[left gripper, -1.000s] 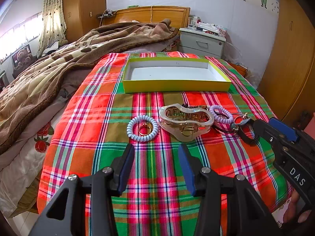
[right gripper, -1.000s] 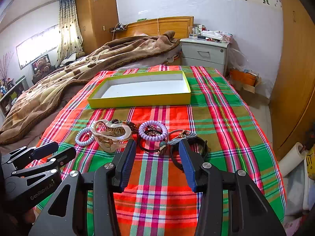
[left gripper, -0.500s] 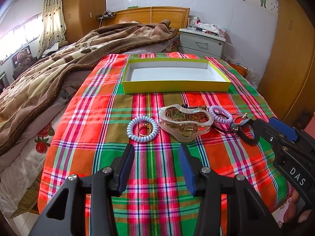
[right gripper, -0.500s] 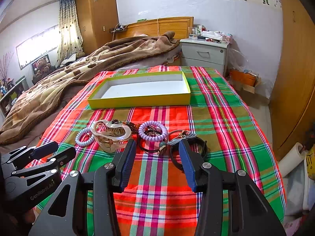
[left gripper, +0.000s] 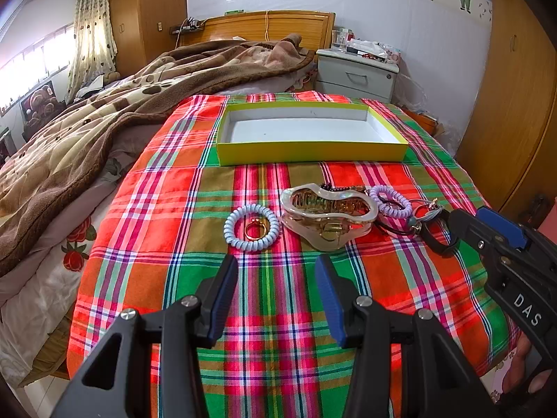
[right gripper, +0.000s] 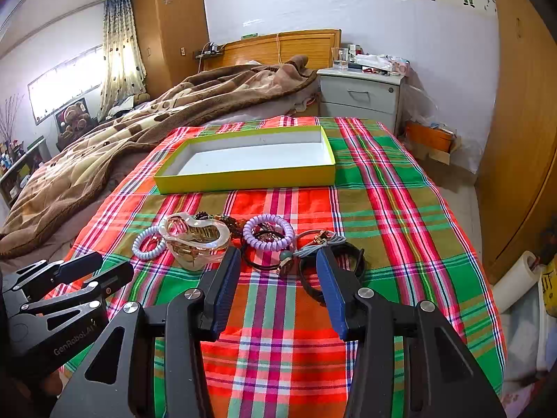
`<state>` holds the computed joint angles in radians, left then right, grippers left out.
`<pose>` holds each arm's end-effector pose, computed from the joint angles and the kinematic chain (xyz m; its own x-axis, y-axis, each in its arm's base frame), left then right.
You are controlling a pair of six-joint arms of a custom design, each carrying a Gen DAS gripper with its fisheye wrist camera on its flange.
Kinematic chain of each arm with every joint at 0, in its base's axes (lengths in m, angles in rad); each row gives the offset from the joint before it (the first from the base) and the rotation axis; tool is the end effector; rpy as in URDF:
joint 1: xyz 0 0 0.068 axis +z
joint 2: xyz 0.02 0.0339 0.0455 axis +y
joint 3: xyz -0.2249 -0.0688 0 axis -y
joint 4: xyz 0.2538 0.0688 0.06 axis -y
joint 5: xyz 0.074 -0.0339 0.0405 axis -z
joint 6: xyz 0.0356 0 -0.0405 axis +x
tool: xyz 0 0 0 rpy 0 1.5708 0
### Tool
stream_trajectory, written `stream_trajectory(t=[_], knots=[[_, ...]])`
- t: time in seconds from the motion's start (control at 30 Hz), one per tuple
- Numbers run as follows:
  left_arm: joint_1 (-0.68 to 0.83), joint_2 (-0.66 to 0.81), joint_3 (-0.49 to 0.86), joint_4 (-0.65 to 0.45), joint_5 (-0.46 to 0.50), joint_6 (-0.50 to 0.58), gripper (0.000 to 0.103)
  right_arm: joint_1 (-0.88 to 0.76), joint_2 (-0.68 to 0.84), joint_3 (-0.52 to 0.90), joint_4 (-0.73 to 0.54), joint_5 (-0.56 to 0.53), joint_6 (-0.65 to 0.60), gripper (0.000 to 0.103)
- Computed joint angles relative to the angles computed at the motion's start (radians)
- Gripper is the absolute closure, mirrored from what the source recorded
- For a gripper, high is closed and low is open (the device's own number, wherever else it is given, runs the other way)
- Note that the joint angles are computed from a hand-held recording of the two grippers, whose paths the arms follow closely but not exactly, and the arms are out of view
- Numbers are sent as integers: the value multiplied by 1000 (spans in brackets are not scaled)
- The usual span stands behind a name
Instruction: Organize jewelry
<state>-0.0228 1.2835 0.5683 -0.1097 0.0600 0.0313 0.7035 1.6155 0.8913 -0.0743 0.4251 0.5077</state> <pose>0.2614 -0.0081 0.1276 -0.7319 0.0479 -0.6797 0.0864 0.9960 -0.0228 0.2643 0.2050 0.1387 -0.6572 0.0233 -0.7534 -0.0576 0.9950 0.0811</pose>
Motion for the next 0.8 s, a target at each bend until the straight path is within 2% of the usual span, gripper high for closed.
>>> stream_trajectory(t=[0.17, 0.33, 0.43, 0.53, 0.6, 0.7, 0.8], knots=[[0, 23, 9, 4, 6, 2, 55, -12, 9, 1, 6, -9, -6, 57], [25, 66, 39, -3, 57, 14, 55, -27, 35, 14, 8, -6, -17, 57], [62, 108, 71, -16, 123, 21, 55, -40, 50, 21, 14, -9, -21, 57], [87, 156, 113, -29, 149, 31, 55, -64, 50, 16, 9, -9, -35, 57], [106, 200, 155, -56, 175, 51, 55, -89, 49, 9, 10, -19, -42, 57], [149, 302, 260, -134, 293, 71, 55, -131, 58, 0, 28, -28, -55, 57], [151, 371, 337, -181, 340, 71, 54, -168, 78, -4, 49, -33, -76, 57]])
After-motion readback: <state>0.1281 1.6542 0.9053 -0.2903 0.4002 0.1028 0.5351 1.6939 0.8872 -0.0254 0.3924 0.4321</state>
